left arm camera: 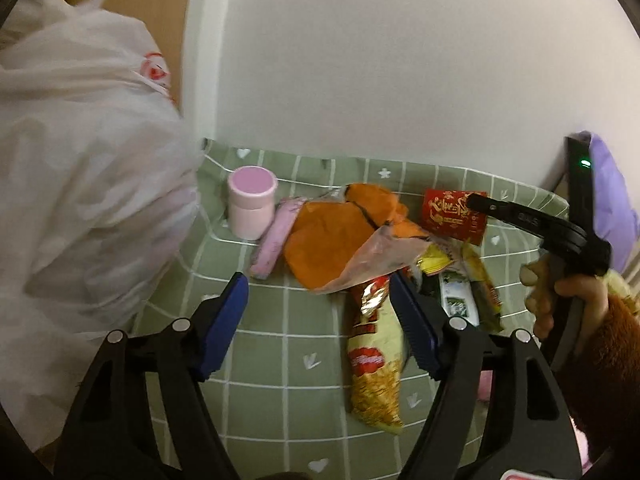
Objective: Collect trash
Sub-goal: 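Close the right gripper on the red cup rim while the left reaches the orange wrapper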
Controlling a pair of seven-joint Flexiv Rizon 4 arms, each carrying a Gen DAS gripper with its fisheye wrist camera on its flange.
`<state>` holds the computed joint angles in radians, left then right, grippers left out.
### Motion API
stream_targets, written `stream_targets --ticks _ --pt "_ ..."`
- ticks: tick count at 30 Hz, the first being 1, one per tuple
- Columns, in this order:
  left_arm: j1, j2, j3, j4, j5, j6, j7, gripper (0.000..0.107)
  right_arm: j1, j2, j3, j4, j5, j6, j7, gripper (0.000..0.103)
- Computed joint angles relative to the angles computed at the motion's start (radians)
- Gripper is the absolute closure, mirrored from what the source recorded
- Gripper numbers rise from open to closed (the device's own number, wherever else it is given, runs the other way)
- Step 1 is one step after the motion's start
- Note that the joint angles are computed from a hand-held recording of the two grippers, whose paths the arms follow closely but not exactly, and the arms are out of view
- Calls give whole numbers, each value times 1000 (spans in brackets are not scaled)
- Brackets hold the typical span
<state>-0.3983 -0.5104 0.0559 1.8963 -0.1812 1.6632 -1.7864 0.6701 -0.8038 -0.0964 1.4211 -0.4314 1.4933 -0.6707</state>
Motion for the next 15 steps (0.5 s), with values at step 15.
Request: stream_targets --ticks 15 --pt "351 -203 -449 -162 -127 -120 98 38 553 343 -640 624 -198 86 327 98"
